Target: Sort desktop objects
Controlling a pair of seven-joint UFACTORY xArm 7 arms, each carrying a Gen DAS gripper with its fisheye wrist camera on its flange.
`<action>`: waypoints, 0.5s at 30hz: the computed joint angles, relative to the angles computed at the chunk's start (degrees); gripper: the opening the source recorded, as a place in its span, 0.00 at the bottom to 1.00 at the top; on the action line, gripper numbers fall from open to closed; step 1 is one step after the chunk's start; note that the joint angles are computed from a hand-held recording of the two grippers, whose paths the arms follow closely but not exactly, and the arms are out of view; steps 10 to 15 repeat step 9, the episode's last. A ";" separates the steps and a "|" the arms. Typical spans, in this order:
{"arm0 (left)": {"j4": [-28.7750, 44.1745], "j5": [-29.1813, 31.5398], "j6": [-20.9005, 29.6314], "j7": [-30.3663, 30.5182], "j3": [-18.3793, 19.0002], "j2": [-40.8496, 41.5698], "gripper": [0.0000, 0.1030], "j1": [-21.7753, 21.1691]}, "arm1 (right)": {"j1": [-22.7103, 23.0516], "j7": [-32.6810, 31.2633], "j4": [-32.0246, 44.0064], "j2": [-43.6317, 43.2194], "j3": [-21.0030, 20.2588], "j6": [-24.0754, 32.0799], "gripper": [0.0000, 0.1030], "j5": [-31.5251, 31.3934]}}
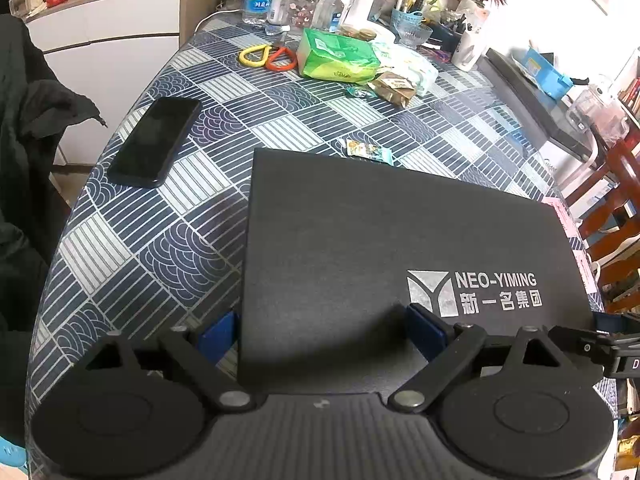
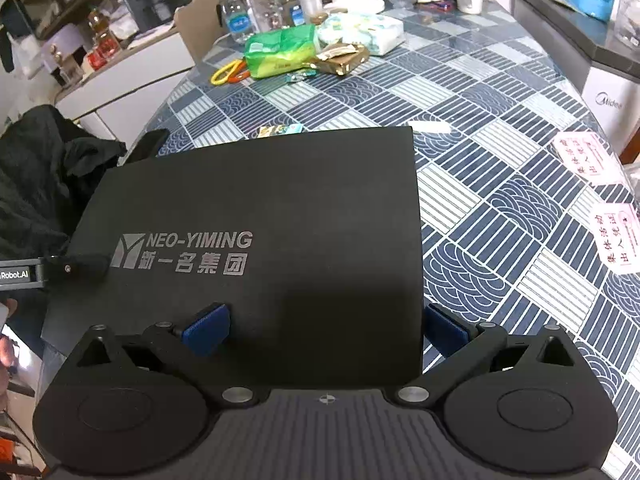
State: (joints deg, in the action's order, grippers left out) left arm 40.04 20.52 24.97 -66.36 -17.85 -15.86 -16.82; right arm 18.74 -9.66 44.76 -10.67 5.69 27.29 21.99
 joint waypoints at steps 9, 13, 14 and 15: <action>0.00 0.61 -0.23 0.18 -0.02 -0.04 1.00 0.28 | -1.23 5.08 -2.37 -2.23 0.61 -1.64 1.00 -3.01; 0.00 0.61 -0.23 0.18 -0.02 -0.04 1.00 0.28 | -1.23 5.08 -2.37 -2.23 0.61 -1.64 1.00 -3.01; 0.00 0.61 -0.23 0.18 -0.02 -0.04 1.00 0.28 | -1.23 5.08 -2.37 -2.23 0.61 -1.64 1.00 -3.01; 0.00 0.61 -0.23 0.18 -0.02 -0.04 1.00 0.28 | -1.23 5.08 -2.37 -2.23 0.61 -1.64 1.00 -3.01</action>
